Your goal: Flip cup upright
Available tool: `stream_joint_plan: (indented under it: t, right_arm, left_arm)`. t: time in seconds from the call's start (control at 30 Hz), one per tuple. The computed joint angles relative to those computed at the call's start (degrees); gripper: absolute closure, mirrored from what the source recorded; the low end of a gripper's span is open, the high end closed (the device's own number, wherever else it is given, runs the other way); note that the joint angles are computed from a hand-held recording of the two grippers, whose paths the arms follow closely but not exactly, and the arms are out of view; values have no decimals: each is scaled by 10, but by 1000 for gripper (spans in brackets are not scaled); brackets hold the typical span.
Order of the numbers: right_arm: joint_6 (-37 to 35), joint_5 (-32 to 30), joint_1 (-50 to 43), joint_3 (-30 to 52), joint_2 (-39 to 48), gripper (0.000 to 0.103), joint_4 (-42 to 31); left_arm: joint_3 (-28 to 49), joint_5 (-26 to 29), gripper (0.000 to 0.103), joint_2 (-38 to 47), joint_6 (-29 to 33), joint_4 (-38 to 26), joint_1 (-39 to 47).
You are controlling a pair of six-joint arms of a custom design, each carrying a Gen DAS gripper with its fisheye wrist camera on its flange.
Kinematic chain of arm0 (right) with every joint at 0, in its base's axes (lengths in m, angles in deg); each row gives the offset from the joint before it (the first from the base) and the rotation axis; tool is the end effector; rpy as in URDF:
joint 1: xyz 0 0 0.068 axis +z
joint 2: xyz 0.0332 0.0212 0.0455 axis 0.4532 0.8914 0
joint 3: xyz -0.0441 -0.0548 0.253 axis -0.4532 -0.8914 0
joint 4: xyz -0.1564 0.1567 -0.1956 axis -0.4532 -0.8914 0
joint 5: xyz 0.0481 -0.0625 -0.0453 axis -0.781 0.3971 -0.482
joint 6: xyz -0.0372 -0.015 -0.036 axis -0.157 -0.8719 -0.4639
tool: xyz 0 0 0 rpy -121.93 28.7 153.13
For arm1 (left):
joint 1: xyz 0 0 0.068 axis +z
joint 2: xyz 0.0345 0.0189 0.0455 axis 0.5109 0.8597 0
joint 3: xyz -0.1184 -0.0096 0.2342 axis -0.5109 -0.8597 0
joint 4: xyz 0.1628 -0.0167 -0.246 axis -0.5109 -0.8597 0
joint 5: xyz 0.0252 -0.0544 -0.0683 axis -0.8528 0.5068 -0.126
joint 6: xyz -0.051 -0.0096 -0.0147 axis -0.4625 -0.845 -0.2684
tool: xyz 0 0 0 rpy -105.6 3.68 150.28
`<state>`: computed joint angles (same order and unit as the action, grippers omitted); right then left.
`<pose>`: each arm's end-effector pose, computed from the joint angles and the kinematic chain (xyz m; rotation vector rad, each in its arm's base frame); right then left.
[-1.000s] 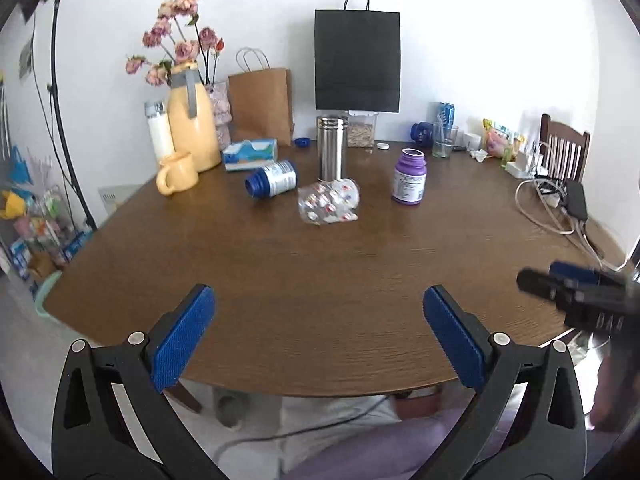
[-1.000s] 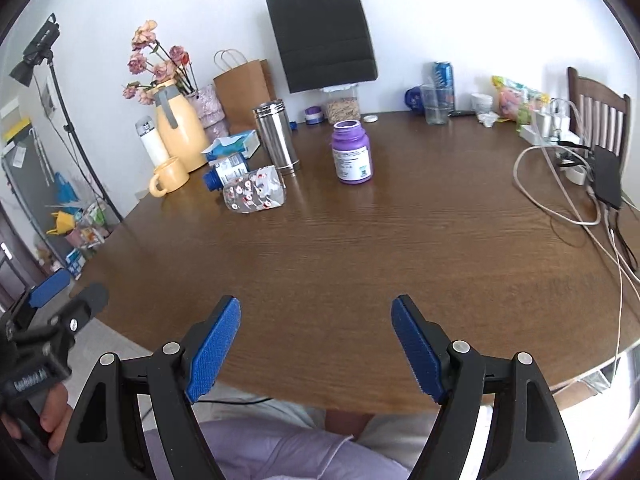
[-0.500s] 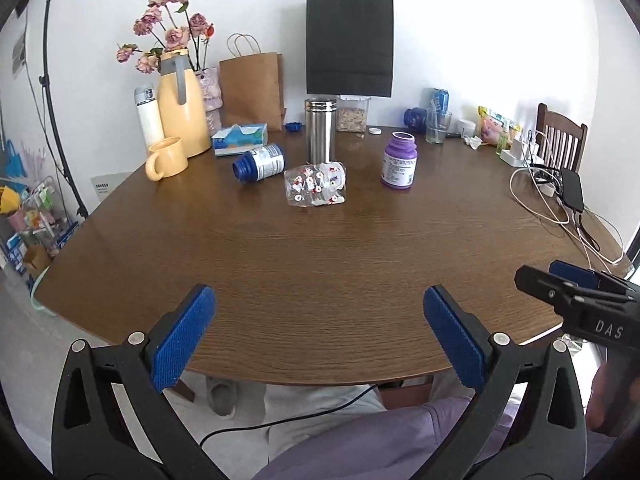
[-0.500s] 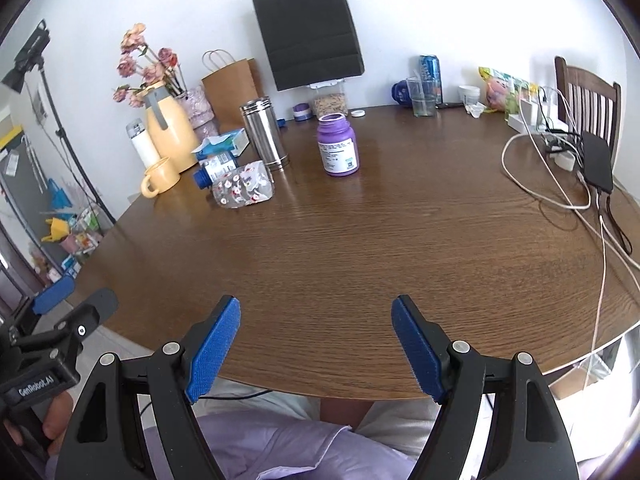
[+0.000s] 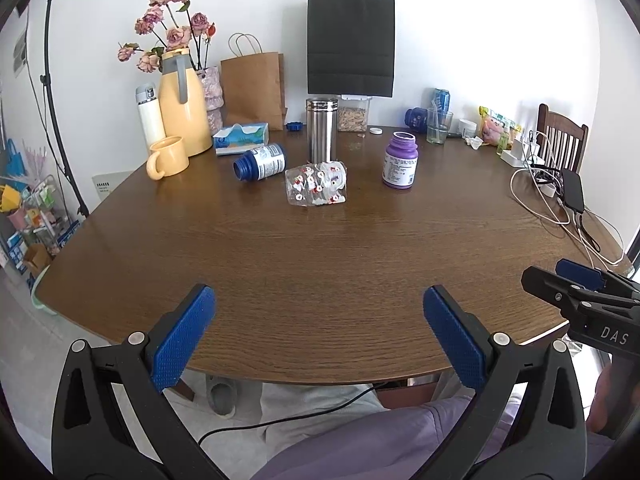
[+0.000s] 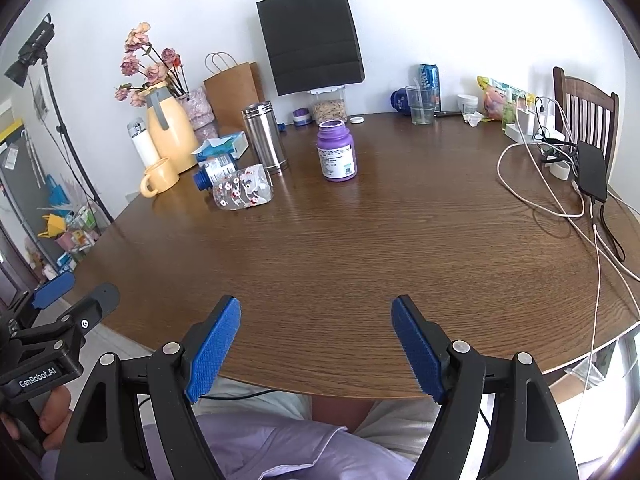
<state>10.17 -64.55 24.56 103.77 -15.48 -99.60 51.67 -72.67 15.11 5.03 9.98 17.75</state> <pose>0.2939 -0.0082 0.1930 0.1901 2.2902 0.1995 0.3328 -0.0776 0.1909 0.2906 2.1872 -0.1447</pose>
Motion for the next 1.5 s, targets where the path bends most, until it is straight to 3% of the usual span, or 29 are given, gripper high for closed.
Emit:
stream_joint_plan:
  t: [1.5]
  right_arm:
    - [-10, 3, 3, 3, -1, 21, -4]
  left_arm:
    - [25, 6, 0, 28, 3, -24, 12]
